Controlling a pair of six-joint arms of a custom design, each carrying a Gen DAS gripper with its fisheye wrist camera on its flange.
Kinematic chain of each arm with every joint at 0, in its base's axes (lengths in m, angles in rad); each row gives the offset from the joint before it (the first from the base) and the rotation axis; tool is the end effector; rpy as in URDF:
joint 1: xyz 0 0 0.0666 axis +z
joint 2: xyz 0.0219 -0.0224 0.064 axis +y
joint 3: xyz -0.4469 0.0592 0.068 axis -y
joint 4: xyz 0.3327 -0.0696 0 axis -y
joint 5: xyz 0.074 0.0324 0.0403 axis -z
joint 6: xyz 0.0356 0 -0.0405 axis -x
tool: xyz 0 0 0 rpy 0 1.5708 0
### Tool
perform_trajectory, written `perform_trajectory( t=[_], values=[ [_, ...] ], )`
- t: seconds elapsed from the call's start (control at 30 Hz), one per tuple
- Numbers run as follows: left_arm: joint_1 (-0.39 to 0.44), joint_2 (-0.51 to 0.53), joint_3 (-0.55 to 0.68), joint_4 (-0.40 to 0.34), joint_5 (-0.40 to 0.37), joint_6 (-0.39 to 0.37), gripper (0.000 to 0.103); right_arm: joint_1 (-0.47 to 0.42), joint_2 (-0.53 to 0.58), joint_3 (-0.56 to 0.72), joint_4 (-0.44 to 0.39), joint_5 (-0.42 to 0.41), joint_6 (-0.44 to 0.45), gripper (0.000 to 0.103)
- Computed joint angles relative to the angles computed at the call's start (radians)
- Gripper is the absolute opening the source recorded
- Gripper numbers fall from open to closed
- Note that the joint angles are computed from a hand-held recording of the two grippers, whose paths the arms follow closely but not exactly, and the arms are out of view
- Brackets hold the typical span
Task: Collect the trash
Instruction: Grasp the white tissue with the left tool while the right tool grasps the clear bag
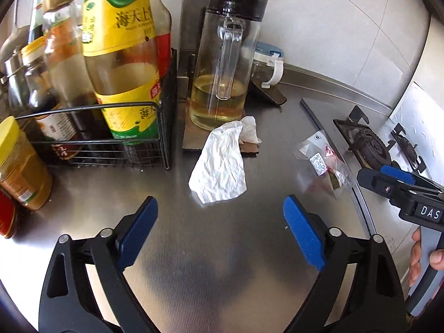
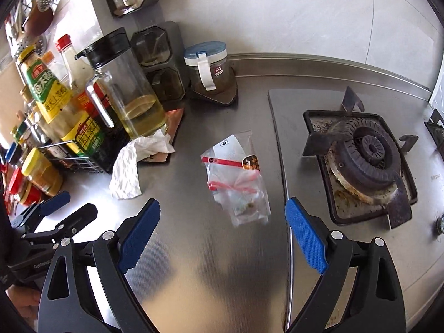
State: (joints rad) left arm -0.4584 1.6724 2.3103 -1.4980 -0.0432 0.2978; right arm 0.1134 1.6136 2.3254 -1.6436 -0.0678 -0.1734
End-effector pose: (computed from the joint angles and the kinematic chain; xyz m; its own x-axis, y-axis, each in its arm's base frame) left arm 0.4251 -0.2085 0.6833 -0.7721 0.0541 -0.6332 0.1991 0.9668 -0.1601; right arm 0.4231 0.0502 0.7035 -0.8120 0.0808 -0.5781 -0.0131 0.9876 0.1565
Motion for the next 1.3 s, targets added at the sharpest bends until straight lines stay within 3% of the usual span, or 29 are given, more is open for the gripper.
perform_trajectory(
  t=[0.07,0.37,0.5,0.6,0.63,0.73,0.8,0.87,0.97,1.3],
  values=[
    [0.013,0.035,0.030,-0.015,0.039,-0.010,0.069,-0.002,0.023,0.014,-0.002,-0.004,0.002,0.089],
    [0.036,0.130,0.104,-0.048,0.070,-0.041,0.068,-0.005,0.088,0.040,-0.003,0.006,0.007,0.089],
    [0.033,0.153,0.121,-0.047,0.068,-0.062,0.060,-0.008,0.101,0.031,-0.003,-0.002,0.004,0.085],
    [0.030,0.166,0.136,-0.041,0.060,-0.067,0.056,-0.005,0.105,0.022,0.000,0.008,0.011,0.074],
    [0.033,0.165,0.134,-0.037,0.057,-0.072,0.054,-0.003,0.111,0.026,-0.007,0.011,0.013,0.066],
    [0.027,0.177,0.151,-0.041,0.041,-0.083,0.027,-0.003,0.111,0.017,-0.008,0.008,0.006,0.056],
    [0.026,0.185,0.168,-0.055,0.037,-0.086,0.008,-0.006,0.107,0.012,-0.005,-0.002,0.004,0.044],
    [0.025,0.186,0.169,-0.055,0.046,-0.090,0.006,-0.007,0.109,0.020,-0.019,-0.010,0.013,0.028],
    [0.016,0.175,0.151,-0.039,0.047,-0.103,0.004,-0.007,0.102,0.021,-0.026,-0.016,0.025,0.019],
    [-0.020,0.120,0.134,-0.044,0.018,-0.090,0.002,0.012,0.052,0.022,-0.033,-0.030,0.041,0.012]
  ],
)
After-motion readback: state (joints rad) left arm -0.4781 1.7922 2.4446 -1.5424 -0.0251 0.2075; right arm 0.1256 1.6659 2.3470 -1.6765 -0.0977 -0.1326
